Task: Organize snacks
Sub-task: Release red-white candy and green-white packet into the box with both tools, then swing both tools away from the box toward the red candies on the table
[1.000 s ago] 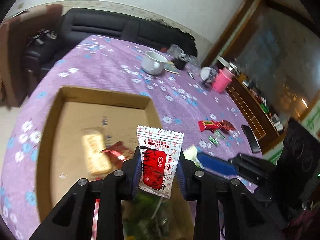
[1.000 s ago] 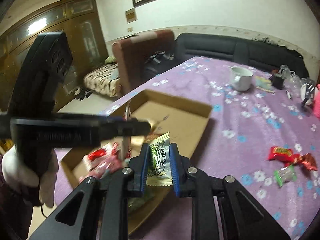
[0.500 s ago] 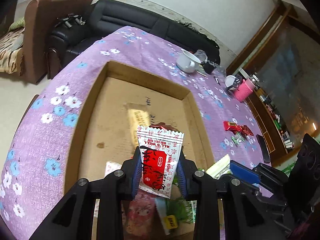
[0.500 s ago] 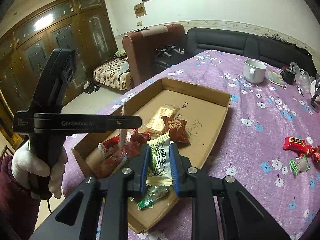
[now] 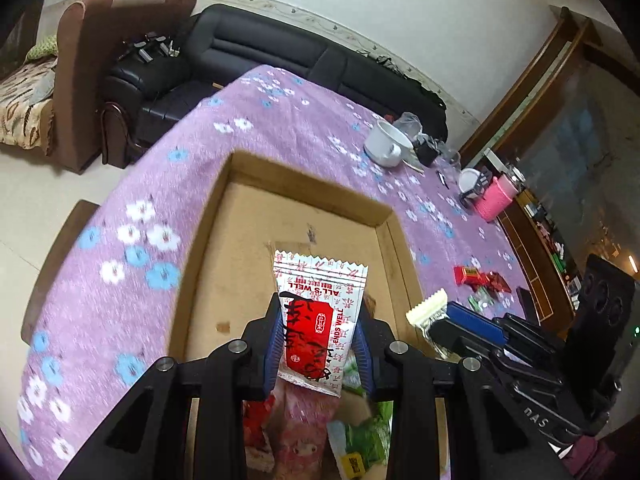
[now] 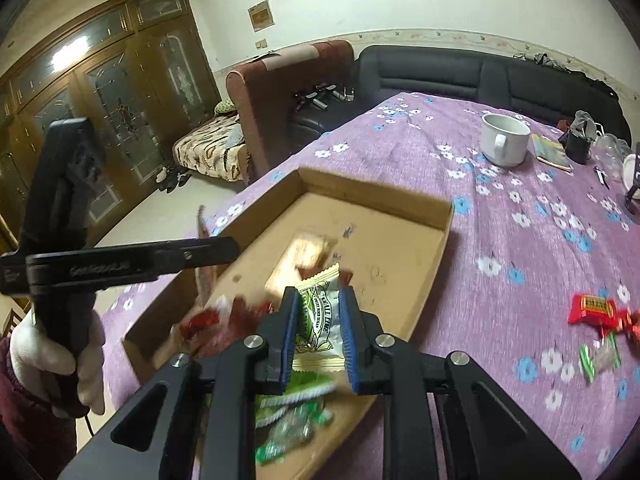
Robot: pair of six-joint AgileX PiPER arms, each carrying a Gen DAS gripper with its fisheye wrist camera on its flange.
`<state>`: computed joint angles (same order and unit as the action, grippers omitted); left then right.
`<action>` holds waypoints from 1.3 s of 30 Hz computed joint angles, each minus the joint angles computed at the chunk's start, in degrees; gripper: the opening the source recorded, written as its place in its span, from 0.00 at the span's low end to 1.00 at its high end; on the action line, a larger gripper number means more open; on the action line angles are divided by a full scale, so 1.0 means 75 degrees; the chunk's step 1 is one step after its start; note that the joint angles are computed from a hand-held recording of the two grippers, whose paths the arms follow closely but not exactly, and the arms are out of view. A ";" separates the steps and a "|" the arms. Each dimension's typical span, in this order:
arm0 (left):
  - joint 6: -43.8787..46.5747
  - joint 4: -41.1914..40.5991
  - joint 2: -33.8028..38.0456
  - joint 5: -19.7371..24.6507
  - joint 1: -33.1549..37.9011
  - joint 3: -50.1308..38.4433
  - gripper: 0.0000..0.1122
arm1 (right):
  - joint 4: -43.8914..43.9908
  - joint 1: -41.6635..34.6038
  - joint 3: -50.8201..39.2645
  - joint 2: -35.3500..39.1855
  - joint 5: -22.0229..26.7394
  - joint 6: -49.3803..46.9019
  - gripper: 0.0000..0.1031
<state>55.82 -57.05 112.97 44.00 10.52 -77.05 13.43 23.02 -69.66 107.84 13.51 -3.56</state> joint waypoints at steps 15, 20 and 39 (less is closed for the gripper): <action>-0.3155 0.3114 0.1825 -0.0272 -0.0926 -0.2942 0.29 | -0.0374 -0.0700 -0.4506 0.3070 0.2893 0.0798 0.19; -0.3150 0.2917 0.1999 -0.0182 -0.0845 -0.3078 0.39 | 0.0021 -0.0793 -0.4551 0.3146 0.2875 0.0646 0.24; -0.2495 0.2754 -0.1656 -0.3571 -0.2263 0.1701 0.73 | 0.3189 -0.1451 0.0732 -0.0452 0.0227 -0.2353 0.43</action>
<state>37.10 -36.40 100.55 17.22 -6.45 -64.29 37.34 12.14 -64.17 104.45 15.21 -21.20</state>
